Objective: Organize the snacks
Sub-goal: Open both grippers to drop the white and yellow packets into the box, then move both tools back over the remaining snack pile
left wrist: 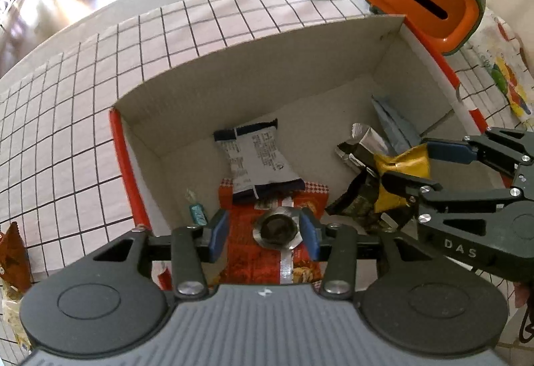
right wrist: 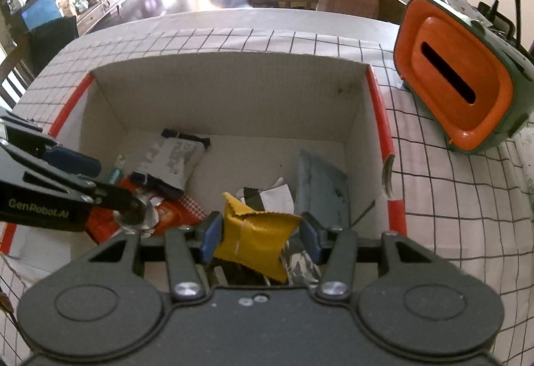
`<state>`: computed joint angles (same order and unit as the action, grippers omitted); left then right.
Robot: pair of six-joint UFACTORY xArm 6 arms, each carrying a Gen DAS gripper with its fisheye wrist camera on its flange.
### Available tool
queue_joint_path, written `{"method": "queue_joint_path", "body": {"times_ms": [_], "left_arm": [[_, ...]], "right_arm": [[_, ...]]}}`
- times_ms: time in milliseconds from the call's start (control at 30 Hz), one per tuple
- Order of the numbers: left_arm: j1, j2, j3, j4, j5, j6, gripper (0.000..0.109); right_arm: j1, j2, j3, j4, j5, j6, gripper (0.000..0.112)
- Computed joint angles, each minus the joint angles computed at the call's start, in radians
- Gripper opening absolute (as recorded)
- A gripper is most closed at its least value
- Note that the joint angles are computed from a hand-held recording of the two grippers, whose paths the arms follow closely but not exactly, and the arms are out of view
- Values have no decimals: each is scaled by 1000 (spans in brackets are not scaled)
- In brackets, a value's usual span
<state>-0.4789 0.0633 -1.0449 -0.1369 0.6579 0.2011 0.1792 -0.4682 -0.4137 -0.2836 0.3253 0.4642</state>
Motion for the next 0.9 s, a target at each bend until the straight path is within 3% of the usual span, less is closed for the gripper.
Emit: {"method": "queue_joint_path", "body": {"times_ms": [167,467,567,900], "left_arm": [[20,-53,44,-52,-37,46,55],[58,-182,129,-181,-80,158,56],[62,-223,161,-215,-105,204,57],[124,-376,261,-367,-125,394,72]], "right_arm": [[5,-57,19,-10,7,36,57],[47,-181,46,-11,35,94,63],[65,-211,47,-24,41,128,71],[175,-283,21,-154,74,306,84]]}}
